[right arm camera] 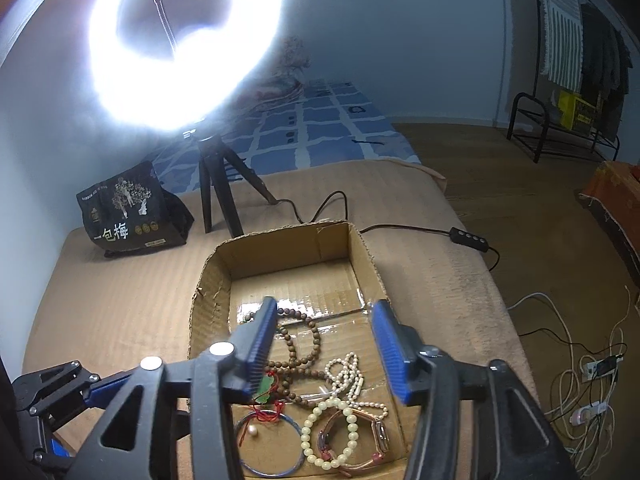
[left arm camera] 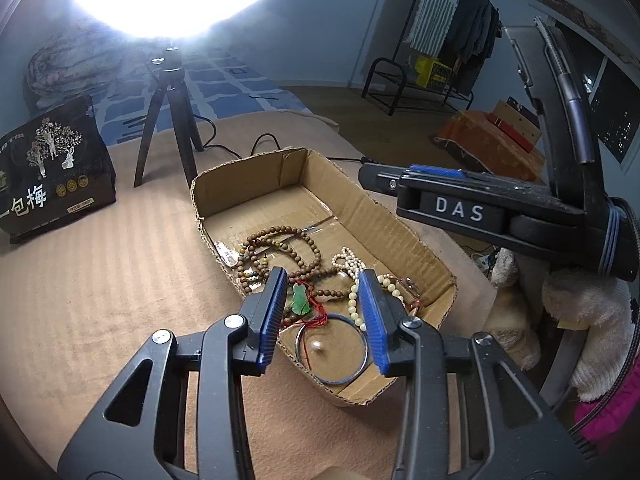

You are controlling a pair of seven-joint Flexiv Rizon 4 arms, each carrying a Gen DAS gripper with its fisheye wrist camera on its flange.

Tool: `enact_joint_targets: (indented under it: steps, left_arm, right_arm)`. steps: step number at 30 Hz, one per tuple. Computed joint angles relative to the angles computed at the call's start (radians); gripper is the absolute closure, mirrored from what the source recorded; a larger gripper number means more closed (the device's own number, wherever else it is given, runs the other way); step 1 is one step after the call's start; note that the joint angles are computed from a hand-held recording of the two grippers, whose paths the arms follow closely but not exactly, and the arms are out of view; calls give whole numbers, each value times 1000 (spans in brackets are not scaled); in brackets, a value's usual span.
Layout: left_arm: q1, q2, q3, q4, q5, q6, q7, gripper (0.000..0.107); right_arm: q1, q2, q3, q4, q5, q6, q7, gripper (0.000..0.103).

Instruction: Organize jewelry

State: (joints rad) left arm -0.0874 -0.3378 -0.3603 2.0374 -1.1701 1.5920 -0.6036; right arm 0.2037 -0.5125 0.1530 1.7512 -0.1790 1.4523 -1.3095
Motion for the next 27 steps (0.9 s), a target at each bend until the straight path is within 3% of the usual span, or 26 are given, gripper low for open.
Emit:
enact_joint_targets:
  steps: [14,18,22,27]
  left_arm:
    - [-19,90,3,80,-17,74,-9,70]
    - [-44,140,17,117,-39,103,9,70]
    - [-89,184,118,157,124,75,-120,70]
    - [-89,244,117,209,138,103,-120,69]
  right_arm:
    - [53,99,-80,118,-54,69,70,36]
    - [131,165,-181,207,-137,122,136,34]
    - [203,228,-272,288,-235,159,210,30]
    - [304,308,-408,389,-387,225,326,26]
